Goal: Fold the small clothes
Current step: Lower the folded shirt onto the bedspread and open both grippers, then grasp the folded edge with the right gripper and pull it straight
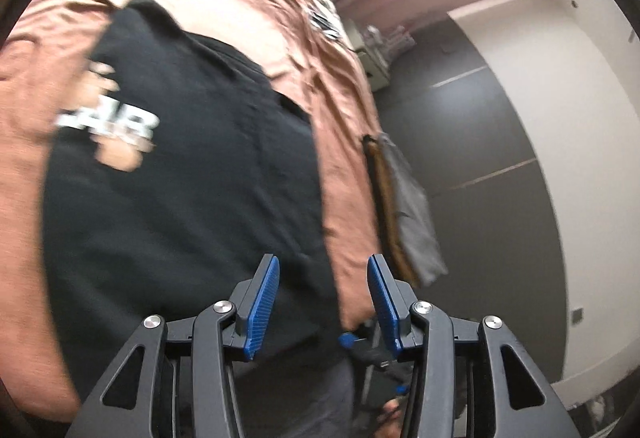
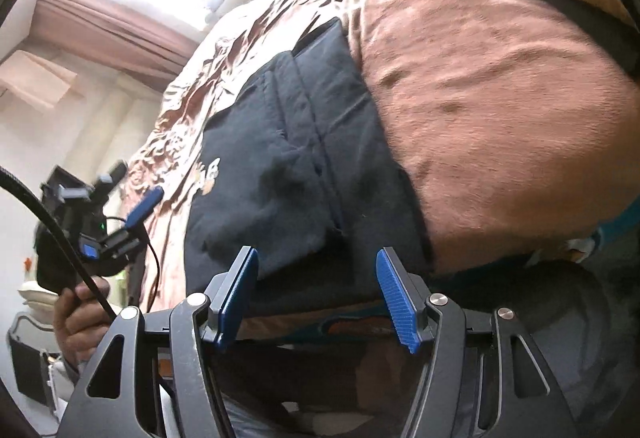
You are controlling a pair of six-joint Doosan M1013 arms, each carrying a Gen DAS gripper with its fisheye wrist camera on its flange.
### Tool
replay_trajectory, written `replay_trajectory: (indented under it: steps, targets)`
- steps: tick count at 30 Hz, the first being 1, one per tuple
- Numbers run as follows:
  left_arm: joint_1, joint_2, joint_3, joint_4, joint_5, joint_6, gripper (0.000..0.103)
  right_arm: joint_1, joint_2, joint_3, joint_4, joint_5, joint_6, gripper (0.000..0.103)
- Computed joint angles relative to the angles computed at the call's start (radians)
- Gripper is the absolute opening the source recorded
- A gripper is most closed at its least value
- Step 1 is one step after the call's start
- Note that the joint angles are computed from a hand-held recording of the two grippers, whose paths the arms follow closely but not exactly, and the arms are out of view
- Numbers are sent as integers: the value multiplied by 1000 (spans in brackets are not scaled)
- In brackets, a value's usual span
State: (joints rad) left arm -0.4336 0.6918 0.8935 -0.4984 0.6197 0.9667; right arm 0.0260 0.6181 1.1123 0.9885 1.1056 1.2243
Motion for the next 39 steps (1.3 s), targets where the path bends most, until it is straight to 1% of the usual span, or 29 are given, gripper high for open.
replay_trajectory:
  steps: [4,9,13,22,28,31,39]
  targets:
    - [11,-32,58,81,-3,-72,47,0,38,-47,19,38,11,60]
    - [24,-70,131,132,-17,-133,47,10,81,-103,11,76,55,60]
    - [30,-99,185,173,-23,-187,47,12,118,-151,33,108,87,60]
    - [29,-150,296,207,-74,-282,47,10,190,-248,92,155,131,60]
    - [20,-157,314,242,-70,-334,47,15,220,-311,74,184,119,59]
    - [18,-161,323,247,-72,-344,47,23,227,-334,54,194,123,52]
    - [18,-157,336,208,-60,-321,47,58,264,-446,-69,207,146,51]
